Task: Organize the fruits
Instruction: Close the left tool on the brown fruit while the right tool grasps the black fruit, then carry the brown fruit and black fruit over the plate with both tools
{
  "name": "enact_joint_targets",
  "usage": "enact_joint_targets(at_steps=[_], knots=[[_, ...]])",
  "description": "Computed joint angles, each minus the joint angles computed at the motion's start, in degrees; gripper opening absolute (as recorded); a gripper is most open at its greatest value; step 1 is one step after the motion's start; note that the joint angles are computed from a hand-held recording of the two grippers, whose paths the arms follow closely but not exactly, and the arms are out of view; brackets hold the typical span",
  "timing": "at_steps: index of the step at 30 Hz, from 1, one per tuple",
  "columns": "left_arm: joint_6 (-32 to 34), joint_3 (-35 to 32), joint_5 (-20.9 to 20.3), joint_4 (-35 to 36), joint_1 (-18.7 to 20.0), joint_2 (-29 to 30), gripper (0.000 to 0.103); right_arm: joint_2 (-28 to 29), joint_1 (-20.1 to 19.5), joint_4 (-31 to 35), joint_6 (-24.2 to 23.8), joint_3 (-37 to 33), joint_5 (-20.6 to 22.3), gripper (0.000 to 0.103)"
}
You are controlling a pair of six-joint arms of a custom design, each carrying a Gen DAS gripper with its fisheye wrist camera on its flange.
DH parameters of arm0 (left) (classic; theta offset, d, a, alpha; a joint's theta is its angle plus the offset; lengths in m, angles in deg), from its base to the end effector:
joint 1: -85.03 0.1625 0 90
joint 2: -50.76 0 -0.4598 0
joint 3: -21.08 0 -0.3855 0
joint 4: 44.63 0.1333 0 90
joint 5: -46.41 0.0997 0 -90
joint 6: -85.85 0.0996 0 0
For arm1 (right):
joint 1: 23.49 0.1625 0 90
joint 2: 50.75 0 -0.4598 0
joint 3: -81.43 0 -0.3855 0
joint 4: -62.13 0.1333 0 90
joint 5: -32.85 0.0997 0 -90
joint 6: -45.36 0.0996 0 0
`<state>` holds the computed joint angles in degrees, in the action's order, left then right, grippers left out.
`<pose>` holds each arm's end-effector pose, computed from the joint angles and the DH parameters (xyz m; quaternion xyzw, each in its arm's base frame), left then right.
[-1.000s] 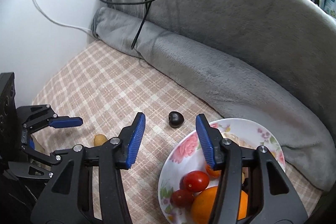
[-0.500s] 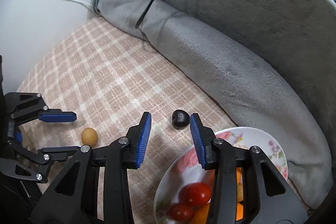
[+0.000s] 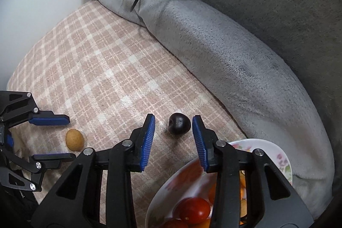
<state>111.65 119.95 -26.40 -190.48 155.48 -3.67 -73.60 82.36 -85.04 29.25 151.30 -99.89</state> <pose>-0.0673 -0.6757 0.1930 0.3656 0.9136 -0.0900 0.1538 0.2810 -0.7493 0.0046 0.2244 -0.9006 0.0816 0.3631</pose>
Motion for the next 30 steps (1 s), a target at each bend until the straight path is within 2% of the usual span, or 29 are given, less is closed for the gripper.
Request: enact_joint_targets(at_steps=[4,8,17,30], knots=[[0.1,-0.6,-0.3,0.5,0.4,0.5,0.035,0.3,0.0,1.2,0.9,-0.5,-0.6,0.034],[0.1,-0.5,-0.5,0.4,0.8,0.5,0.035,0.8,-0.1,2.6,2.0,-1.4,-0.9,0.032],[0.1,-1.0,-1.5,1.2,1.2,0.9,0.027,1.0,-0.1,2.4,3.2,-1.5,-2.3,0.022],[0.3,-0.8,-1.4,0.4,1.2,1.0,0.025,1.2,0.0,1.4,4.2,-1.4,-2.8,0.02]])
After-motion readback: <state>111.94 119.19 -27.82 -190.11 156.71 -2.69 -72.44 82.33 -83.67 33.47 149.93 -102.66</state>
